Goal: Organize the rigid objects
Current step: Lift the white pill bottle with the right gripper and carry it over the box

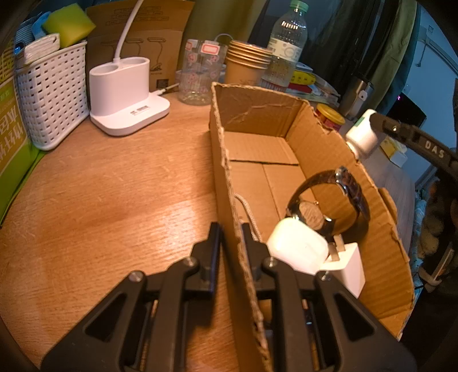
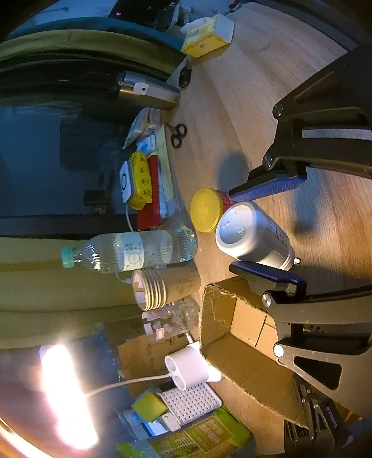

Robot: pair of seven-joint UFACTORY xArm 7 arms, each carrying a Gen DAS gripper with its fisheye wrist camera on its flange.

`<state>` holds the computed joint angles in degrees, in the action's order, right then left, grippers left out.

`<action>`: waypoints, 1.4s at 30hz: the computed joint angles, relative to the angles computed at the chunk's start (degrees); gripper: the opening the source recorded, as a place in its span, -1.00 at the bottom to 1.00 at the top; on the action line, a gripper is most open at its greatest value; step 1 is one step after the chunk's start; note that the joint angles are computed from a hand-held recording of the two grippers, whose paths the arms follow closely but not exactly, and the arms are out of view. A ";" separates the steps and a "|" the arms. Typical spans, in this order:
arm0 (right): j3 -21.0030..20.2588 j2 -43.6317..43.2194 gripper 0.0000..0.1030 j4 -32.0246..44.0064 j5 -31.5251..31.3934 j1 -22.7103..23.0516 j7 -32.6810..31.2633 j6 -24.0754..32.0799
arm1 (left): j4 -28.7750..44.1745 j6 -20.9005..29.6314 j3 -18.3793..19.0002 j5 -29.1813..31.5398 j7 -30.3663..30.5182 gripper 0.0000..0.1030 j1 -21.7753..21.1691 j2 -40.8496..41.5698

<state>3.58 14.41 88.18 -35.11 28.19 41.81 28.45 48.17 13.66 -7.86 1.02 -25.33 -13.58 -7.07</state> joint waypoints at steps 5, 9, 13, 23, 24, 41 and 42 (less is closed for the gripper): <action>-0.07 -0.75 -0.11 0.51 -2.28 0.93 1.13 0.24 | -0.02 -0.02 0.03 -0.08 0.08 -0.71 -0.02 -0.01; 0.29 -1.28 -0.11 1.14 -3.60 1.34 1.54 0.30 | 0.00 -0.01 0.00 0.01 -0.01 -0.71 0.00 0.00; 0.80 -2.03 -0.12 1.69 -5.04 1.88 1.99 0.05 | 0.01 0.01 0.02 -0.01 0.03 -0.71 0.00 0.00; 2.54 0.26 -0.13 5.28 -2.92 3.59 -2.83 -0.75 | -0.02 -0.01 0.07 -0.16 0.20 -0.71 -0.04 -0.02; 2.61 0.75 -0.13 5.79 -2.27 3.90 -3.78 -0.69 | 0.00 0.00 0.05 -0.15 0.18 -0.71 -0.04 -0.01; 3.67 8.92 -0.13 13.06 11.86 8.50 -22.51 4.40 | 0.00 0.00 0.05 -0.12 0.16 -0.71 -0.03 -0.01; 3.80 9.43 -0.13 13.70 12.63 8.60 -23.56 5.48 | 0.02 0.01 0.03 -0.09 0.13 -0.71 -0.02 0.00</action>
